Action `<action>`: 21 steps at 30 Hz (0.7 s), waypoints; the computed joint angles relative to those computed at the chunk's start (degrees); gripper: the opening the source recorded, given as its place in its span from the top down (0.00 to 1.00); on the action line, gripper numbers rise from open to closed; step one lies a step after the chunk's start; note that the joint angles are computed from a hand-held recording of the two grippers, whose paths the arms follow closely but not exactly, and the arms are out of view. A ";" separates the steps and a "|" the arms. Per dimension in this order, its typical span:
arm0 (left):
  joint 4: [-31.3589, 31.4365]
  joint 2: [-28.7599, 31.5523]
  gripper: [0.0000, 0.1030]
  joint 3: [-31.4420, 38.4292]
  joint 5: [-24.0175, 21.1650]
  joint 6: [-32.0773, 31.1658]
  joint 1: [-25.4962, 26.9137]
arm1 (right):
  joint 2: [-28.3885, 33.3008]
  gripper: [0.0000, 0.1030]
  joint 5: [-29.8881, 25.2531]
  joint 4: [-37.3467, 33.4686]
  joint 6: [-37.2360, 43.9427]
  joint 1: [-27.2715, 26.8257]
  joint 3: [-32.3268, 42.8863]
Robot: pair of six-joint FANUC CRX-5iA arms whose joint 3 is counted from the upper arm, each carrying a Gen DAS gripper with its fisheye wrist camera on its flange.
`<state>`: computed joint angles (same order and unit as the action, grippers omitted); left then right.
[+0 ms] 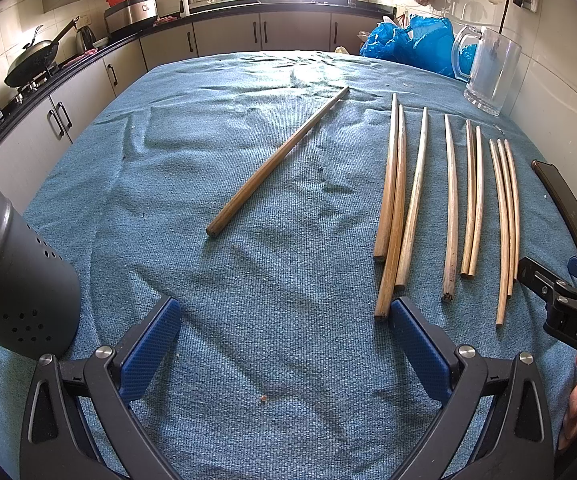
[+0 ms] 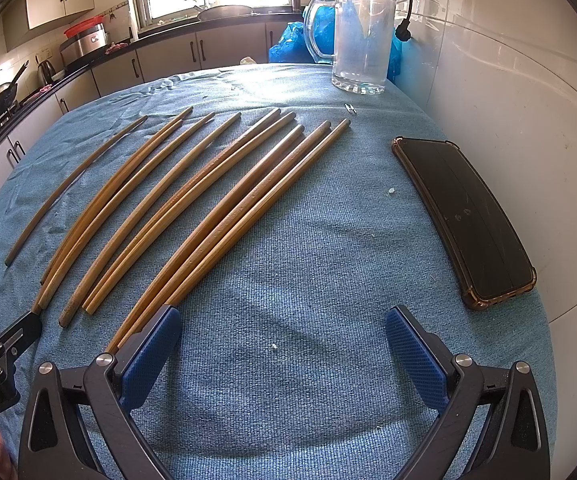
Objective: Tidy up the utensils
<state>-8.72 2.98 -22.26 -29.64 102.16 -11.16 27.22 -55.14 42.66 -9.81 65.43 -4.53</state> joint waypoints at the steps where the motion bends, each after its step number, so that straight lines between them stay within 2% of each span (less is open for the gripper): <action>1: -0.06 0.01 0.00 0.02 -0.02 0.07 -0.03 | 0.00 0.00 0.00 0.00 0.00 0.00 0.00; 21: -0.13 -1.11 0.01 -0.55 -0.83 0.35 0.28 | 0.28 0.00 -0.10 -0.32 0.67 -0.18 0.44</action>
